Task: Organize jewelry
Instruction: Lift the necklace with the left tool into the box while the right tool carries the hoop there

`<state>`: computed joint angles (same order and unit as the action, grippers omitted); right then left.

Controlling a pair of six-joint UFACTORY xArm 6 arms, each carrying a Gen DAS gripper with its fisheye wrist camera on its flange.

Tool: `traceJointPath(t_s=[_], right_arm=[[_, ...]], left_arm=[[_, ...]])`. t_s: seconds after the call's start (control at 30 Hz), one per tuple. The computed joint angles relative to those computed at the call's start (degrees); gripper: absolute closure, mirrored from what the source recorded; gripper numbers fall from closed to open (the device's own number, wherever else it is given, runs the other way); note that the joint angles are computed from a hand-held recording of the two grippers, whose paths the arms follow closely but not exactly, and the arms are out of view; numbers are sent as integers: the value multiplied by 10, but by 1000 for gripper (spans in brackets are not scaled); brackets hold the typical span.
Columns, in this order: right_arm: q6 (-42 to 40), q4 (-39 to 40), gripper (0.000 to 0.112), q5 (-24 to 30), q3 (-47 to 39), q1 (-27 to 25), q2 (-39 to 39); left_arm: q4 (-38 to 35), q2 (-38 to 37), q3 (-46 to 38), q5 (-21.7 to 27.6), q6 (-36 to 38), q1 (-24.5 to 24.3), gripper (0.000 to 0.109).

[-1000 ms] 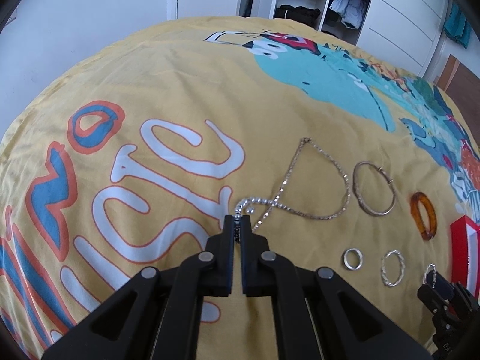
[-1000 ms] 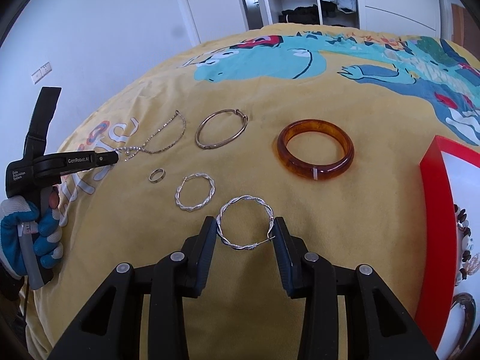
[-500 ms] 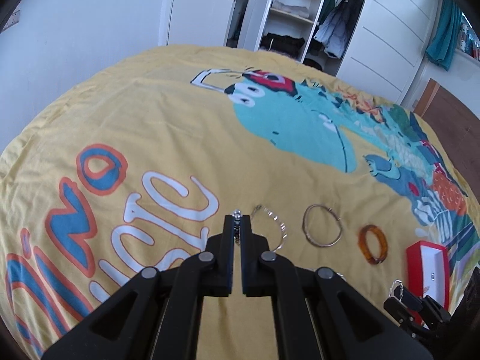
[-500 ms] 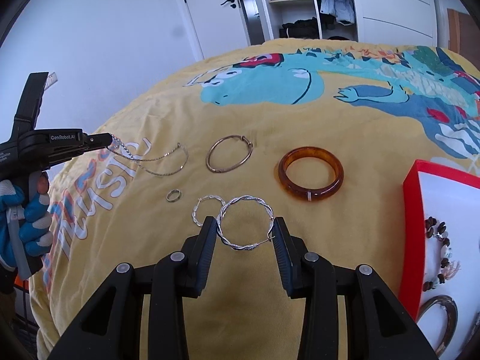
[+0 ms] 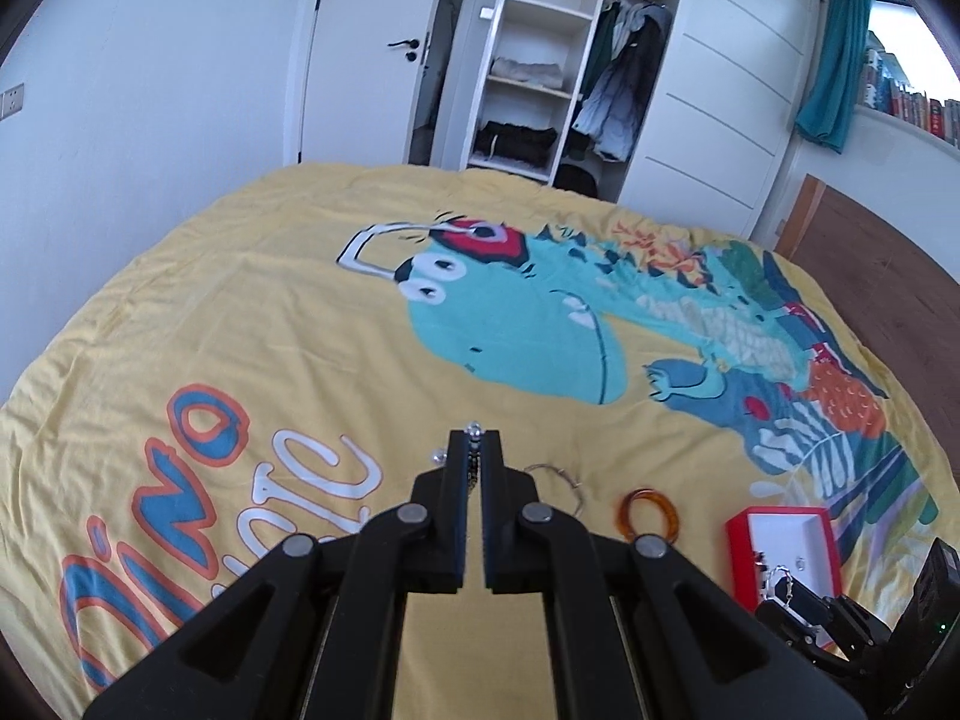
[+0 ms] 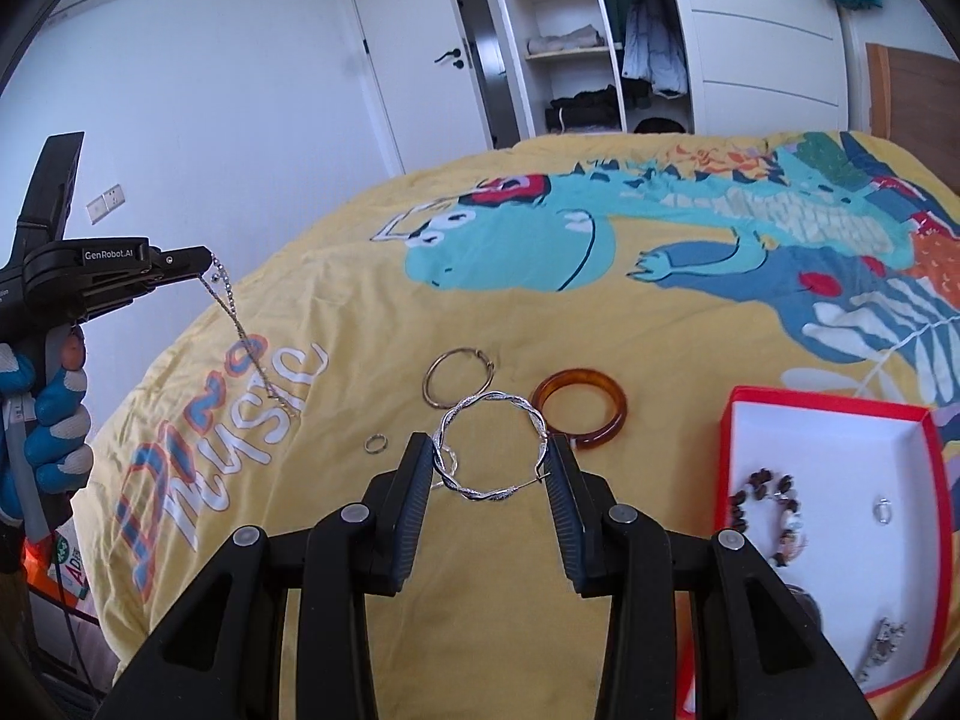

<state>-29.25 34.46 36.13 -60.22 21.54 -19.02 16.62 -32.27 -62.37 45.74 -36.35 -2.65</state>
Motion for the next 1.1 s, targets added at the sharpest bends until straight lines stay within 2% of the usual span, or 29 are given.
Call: traceJointPath(t_s=[0.27, 0.53, 0.77, 0.93, 1.1], right_arm=[[-7, 2, 74, 48, -5, -64, -52], [-41, 8, 74, 95, -24, -172, -62], [-77, 10, 74, 104, -76, -260, -16], [-88, 14, 74, 94, -80, -287, 15], [-89, 6, 74, 83, -49, -287, 34]], left_arm=[[29, 44, -93, 33, -37, -99, 106], [25, 169, -223, 32, -53, -209, 106], [-5, 290, -332, 24, -33, -269, 106], [-35, 340, -340, 25, -11, -295, 106], [-60, 372, -310, 27, 7, -305, 106]])
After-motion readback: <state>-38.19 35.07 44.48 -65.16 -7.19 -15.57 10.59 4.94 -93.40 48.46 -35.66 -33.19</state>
